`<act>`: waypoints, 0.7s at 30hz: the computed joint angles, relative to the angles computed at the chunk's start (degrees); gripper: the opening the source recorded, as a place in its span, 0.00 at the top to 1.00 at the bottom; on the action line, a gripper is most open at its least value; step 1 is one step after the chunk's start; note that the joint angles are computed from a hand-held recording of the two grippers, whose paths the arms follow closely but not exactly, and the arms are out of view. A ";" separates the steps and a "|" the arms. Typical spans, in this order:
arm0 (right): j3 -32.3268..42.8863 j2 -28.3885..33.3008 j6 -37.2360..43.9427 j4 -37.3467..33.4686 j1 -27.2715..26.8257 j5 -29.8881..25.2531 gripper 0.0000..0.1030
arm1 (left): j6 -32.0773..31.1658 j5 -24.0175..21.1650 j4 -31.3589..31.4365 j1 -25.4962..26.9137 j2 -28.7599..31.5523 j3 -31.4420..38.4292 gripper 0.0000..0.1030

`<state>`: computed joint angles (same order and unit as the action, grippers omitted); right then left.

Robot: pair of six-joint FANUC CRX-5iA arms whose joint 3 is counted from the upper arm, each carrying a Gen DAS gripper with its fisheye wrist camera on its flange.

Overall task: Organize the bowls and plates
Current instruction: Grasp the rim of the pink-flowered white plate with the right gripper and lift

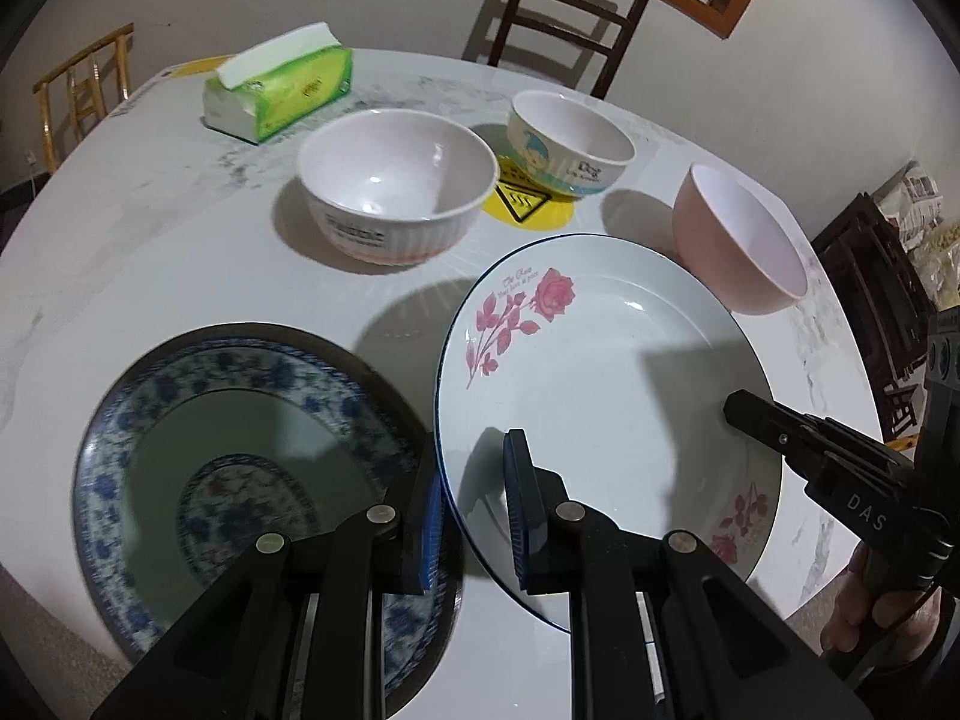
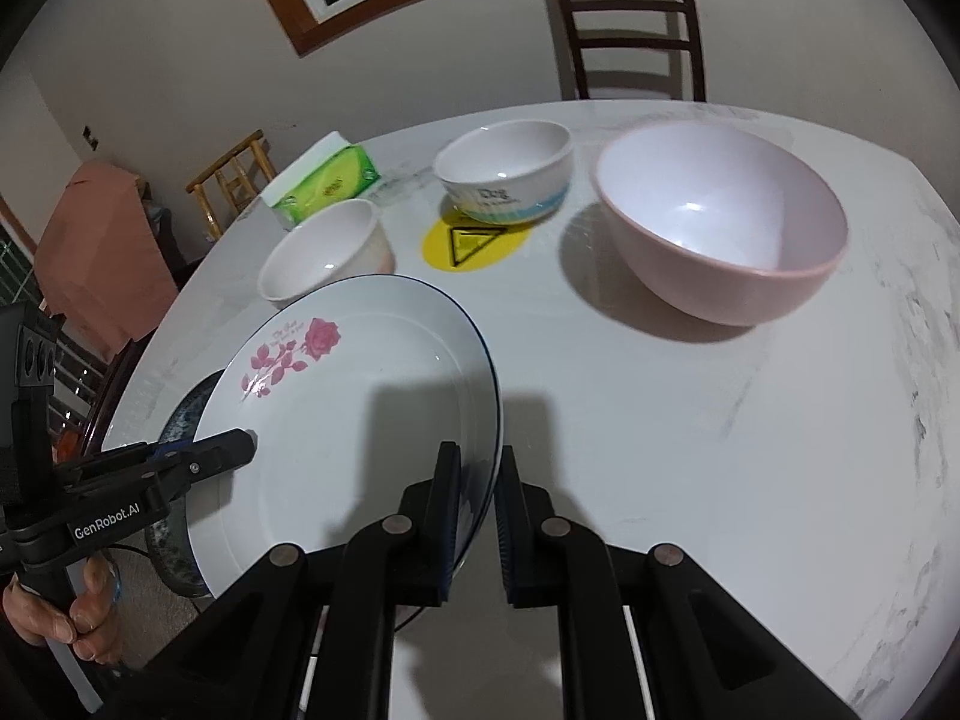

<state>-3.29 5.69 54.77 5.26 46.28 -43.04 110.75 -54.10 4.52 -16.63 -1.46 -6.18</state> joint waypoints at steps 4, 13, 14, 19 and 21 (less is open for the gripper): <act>0.45 0.02 -0.37 0.57 1.49 0.40 0.89 | 1.11 -0.26 -0.91 0.61 -1.98 -0.90 0.85; 3.78 2.24 1.10 -0.17 4.66 0.19 0.89 | 2.85 -1.44 -2.59 3.75 -8.19 -4.93 0.85; 4.46 2.76 1.47 -0.38 5.09 0.01 0.89 | 2.85 -1.64 -2.70 4.30 -8.96 -5.52 0.85; 6.88 4.69 2.53 -1.40 6.53 -0.59 0.89 | 2.92 -2.15 -2.75 7.01 -11.99 -8.15 0.85; 8.20 5.71 3.18 -2.10 7.10 -1.02 0.89 | 2.69 -2.49 -2.78 8.19 -13.17 -9.11 0.85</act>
